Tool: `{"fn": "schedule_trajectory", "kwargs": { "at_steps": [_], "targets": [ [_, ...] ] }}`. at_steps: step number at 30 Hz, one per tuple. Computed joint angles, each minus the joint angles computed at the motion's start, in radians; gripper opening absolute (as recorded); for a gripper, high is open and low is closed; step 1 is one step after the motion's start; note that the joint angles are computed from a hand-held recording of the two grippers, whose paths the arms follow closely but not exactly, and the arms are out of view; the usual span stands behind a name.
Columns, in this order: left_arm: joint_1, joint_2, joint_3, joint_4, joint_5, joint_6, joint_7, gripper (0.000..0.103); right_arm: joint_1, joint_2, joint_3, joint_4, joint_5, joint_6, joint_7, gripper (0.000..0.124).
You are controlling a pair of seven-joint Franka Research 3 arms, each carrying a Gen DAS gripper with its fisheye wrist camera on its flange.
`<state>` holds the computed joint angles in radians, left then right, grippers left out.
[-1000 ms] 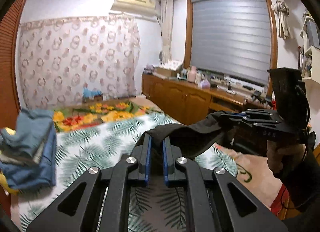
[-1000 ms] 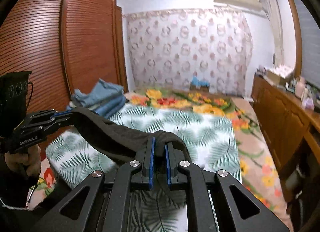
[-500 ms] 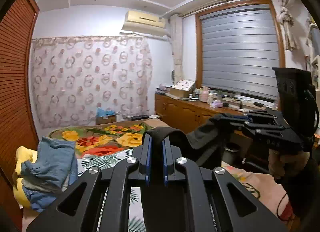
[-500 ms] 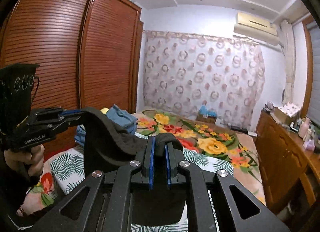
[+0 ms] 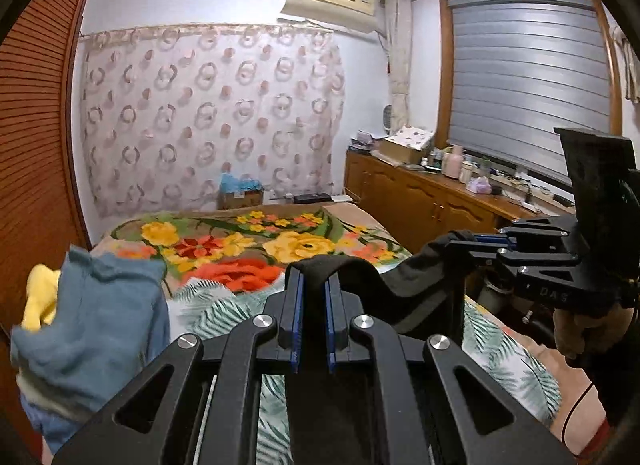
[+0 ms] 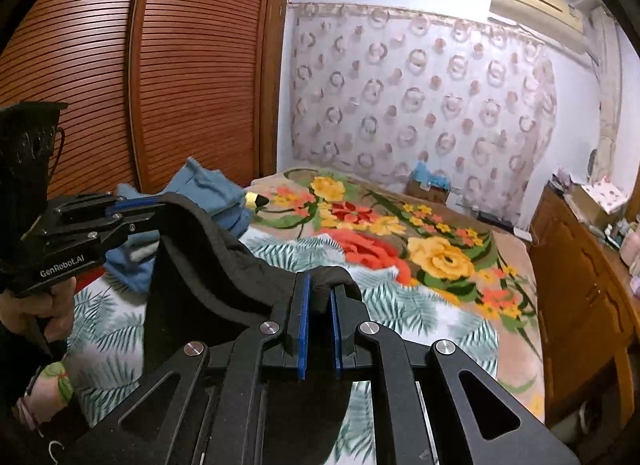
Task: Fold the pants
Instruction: 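Lift the hem with both grippers and carry it toward the waistband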
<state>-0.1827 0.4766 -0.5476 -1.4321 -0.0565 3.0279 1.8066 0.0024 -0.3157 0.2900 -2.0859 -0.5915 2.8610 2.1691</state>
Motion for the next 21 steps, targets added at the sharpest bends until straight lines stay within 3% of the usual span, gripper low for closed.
{"fn": "schedule_trajectory", "kwargs": {
  "at_steps": [5,8,13,16,21],
  "targets": [
    [-0.130,0.126,0.139,0.257,0.081,-0.090,-0.080,0.010,0.000,0.148,-0.034,0.171,-0.056,0.019,-0.010,0.009],
    [-0.160,0.181,0.159,0.375,0.101,-0.122,-0.084,0.010,0.006,0.203,-0.052,0.246,-0.148,0.004,0.054,0.009],
    [-0.111,0.109,0.118,0.240,0.091,-0.054,-0.043,0.010,0.048,0.184,-0.088,0.203,-0.262,0.030,0.177,0.009],
    [-0.103,0.049,0.135,0.123,0.100,-0.052,-0.069,0.010,0.083,0.159,-0.103,0.130,-0.268,0.031,0.212,0.009],
    [0.005,-0.053,0.035,-0.102,0.033,-0.007,-0.028,0.010,0.109,0.131,-0.096,0.025,-0.215,0.020,0.235,0.009]
  ]
}}
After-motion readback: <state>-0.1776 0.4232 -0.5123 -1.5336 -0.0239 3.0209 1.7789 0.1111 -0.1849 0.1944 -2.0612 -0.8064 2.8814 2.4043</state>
